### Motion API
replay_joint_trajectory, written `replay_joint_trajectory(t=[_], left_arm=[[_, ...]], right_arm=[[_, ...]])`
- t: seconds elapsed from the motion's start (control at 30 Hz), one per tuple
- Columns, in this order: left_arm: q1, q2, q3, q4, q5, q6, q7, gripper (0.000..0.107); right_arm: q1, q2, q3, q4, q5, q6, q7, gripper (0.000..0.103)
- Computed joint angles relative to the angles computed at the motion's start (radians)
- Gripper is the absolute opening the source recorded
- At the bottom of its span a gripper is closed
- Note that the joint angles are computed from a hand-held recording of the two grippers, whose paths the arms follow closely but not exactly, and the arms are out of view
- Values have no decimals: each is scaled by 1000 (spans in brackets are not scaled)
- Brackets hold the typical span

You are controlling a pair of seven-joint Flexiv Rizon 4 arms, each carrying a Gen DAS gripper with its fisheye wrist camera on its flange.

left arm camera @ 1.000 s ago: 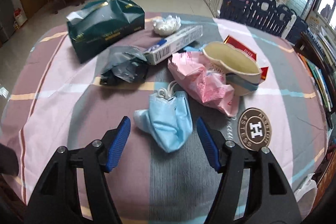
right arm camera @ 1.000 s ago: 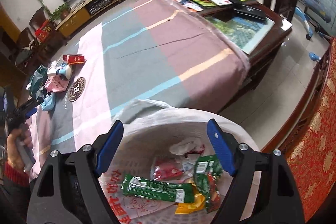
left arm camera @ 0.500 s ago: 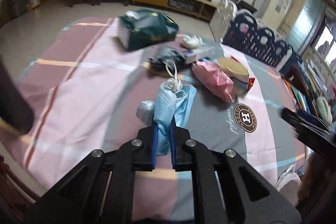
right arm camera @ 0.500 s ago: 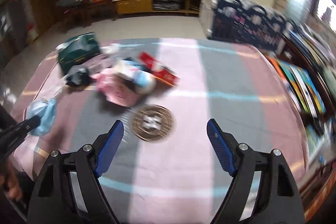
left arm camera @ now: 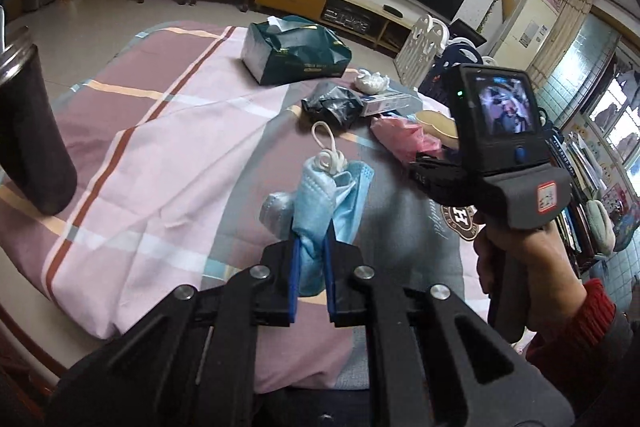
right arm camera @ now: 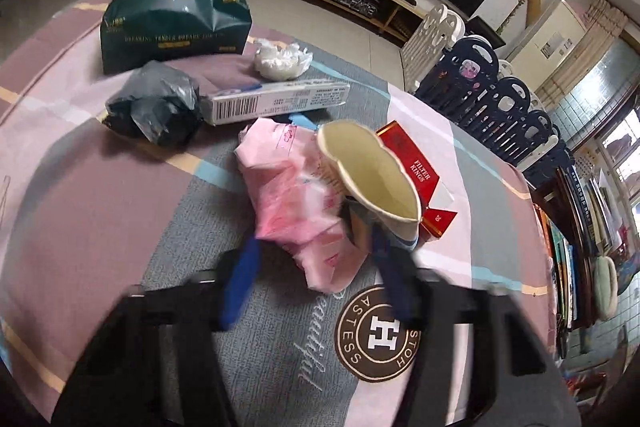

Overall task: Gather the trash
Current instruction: 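Grasp the pink wrapper with the right gripper while the left holds the blue mask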

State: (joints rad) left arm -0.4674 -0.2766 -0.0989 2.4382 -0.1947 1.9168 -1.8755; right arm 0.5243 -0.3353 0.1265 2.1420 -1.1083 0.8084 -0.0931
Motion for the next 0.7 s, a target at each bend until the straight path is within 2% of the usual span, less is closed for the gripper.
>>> replay_joint_trajectory(t=[0.1,0.2,0.33,0.4,0.53,0.57,0.6,0.63,0.67,0.7], left_arm=[[43,-4,-32,3,26,13,-26,11],[72,-5,-45,8,41,17,-54,11],[53,-3,-19,12,25,17,-65,12],[74,-3,-32,13,37,15,-76,12],[87,-2,-38,17,46,11,-92,12],[97,-3,-44,18,52,11,-99,12],[102,-4,-45,19,55,11,-104,12],[103,-4,-44,20,56,11,-108,12],[104,-4,-44,21,57,11,-112,12],[102,-4,-41,22,57,11,-114,12]], right_arm=[[-8,16,5,16,-4,38,20,14],[-19,55,20,51,4,92,40,11],[-39,143,52,137,24,190,74,11],[-44,185,74,180,48,222,74,11],[-41,228,119,245,156,289,10,11],[-36,231,127,256,180,299,-3,14],[-34,236,128,268,193,317,-9,21],[-33,245,129,281,197,332,-3,37],[-32,259,125,295,177,344,24,46],[-32,274,120,306,143,348,61,64]])
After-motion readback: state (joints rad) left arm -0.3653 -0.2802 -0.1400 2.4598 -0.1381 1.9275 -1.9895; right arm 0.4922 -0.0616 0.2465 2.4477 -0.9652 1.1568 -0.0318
